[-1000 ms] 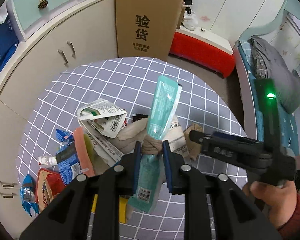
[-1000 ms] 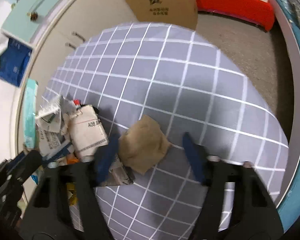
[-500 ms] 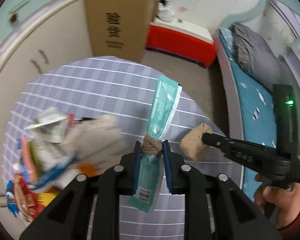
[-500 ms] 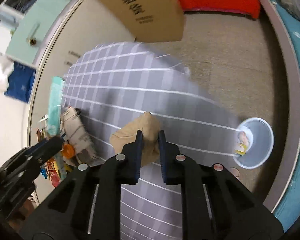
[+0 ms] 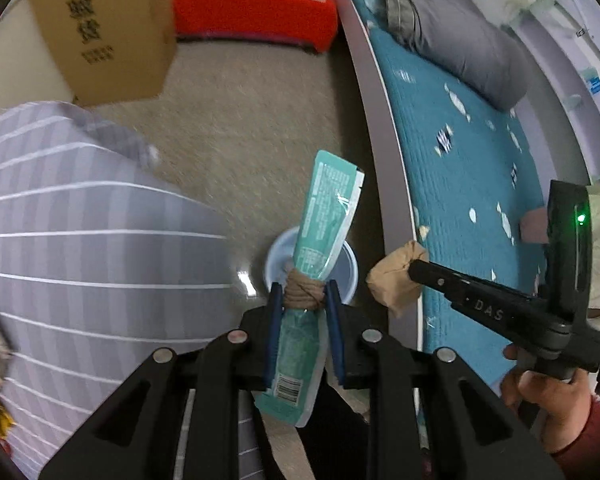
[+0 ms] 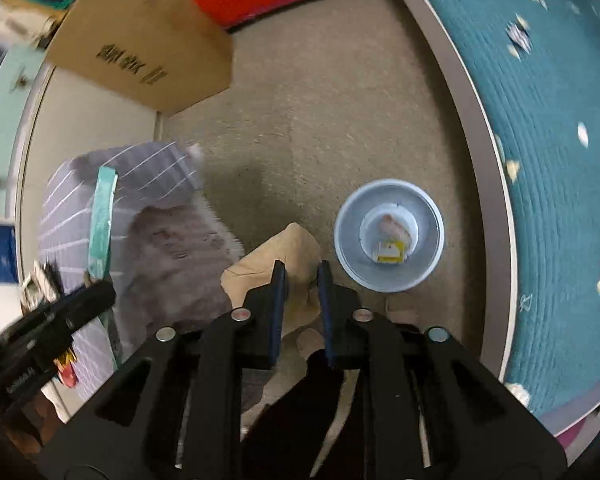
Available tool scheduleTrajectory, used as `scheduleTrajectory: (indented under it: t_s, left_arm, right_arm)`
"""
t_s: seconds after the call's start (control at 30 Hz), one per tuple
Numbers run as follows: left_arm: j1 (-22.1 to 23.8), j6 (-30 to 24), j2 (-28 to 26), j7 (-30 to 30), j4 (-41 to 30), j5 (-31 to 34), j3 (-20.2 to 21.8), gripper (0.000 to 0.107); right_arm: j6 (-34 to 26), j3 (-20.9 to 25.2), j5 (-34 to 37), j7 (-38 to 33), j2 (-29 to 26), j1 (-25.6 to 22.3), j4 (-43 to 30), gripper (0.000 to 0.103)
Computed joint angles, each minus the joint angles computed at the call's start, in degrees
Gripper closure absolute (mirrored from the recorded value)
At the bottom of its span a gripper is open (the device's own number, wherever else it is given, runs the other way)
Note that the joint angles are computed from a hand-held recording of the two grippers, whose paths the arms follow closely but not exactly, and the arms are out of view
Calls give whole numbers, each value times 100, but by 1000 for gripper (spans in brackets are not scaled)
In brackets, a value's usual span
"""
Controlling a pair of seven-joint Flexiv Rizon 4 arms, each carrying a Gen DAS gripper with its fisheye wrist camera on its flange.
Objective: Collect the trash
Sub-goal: 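Carry both items over the blue bin and open both tools to drop them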
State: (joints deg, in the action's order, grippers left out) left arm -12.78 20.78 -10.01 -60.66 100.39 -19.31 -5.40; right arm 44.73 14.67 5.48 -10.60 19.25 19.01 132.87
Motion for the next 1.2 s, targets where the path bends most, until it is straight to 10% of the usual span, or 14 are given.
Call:
scheduleTrajectory:
  t_s: [0.17,1.1,1.2]
  left_arm:
    - [-305,49,-249,-357,-8,340,-157,86]
    - [-1251,-492,-1195,-1258,-794,1017,-448,84]
    - [-1293,-616,-1276,-1331,-896,1007,-457,46]
  right_arm:
    - [546,-205,623,-133,144,-76,598,41]
    - [-1002,-308,809,-567,1886,-708,1034,37]
    - [-1074,-292,795,-510,1994,-735,1054,37]
